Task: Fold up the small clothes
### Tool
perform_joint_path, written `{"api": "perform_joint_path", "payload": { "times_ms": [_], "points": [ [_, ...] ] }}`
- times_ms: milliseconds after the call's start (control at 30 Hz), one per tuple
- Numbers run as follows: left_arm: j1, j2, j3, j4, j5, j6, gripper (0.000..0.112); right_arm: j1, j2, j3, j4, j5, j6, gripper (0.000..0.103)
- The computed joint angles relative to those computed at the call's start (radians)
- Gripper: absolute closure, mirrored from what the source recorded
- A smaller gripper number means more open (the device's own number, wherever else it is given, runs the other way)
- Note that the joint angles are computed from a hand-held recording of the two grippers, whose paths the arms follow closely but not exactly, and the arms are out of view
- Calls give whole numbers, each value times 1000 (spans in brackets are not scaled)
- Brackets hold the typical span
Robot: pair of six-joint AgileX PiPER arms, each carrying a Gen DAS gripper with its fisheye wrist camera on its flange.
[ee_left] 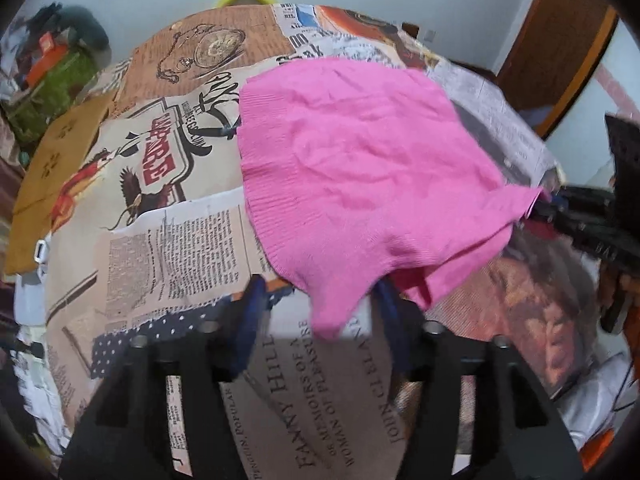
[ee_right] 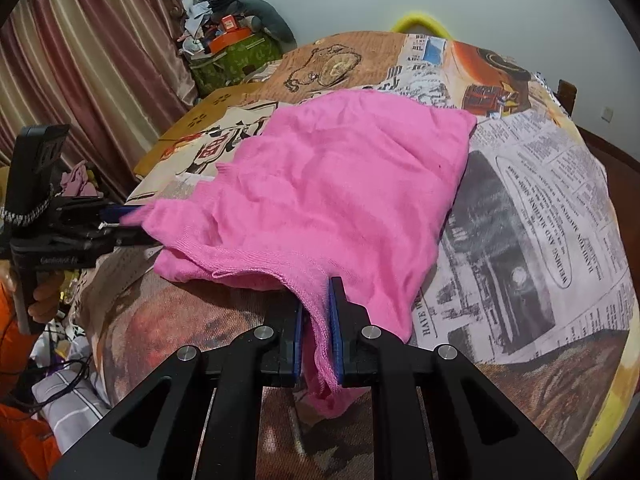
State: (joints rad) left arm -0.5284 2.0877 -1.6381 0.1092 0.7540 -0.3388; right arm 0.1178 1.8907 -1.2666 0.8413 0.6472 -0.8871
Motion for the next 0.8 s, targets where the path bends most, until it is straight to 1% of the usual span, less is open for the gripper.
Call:
{"api": "perform_joint_path", "payload": {
  "times_ms": [67, 167, 233, 267, 300, 333, 433, 500, 567, 600, 633, 800],
  "points": [
    [-6, 22, -15, 29, 13, -23, 51, -4, 2, 2, 10, 6, -3, 93],
    [-8, 45, -31, 43, -7, -42, 51, -6, 0, 8, 16, 7, -4, 93],
    [-16, 56, -41, 69, -26, -51, 66, -5, -3, 14, 21, 3, -10, 93],
    [-18, 64, -51, 68, -29, -45, 87, -6, -3, 13, 23, 2, -11, 93],
    [-21, 77, -71, 63, -19, -35, 97, -6, -3, 12, 23, 0, -11, 93],
    [-26, 86, -86, 82, -12, -43, 105, -6, -2, 9, 24, -1, -12, 93],
    [-17, 70, -85, 44, -47, 6, 105, -7, -2, -2, 28, -4, -10, 93],
    [-12, 64, -102, 60, -51, -6, 105, -8, -3, -12, 30, -6, -11, 93],
    [-3, 68, -138, 75, -38, -20, 105, -9, 2, -37, 24, -6, -3, 93],
    [8, 74, -163, 57, -29, -9, 105, -9, 8, -54, 15, -2, 7, 93],
    [21, 84, -197, 35, -17, 7, 105, -9, 14, -70, 9, -3, 13, 93],
    [46, 156, -367, 35, 49, 24, 105, -11, 43, -172, -13, 2, 48, 93]
  ]
}}
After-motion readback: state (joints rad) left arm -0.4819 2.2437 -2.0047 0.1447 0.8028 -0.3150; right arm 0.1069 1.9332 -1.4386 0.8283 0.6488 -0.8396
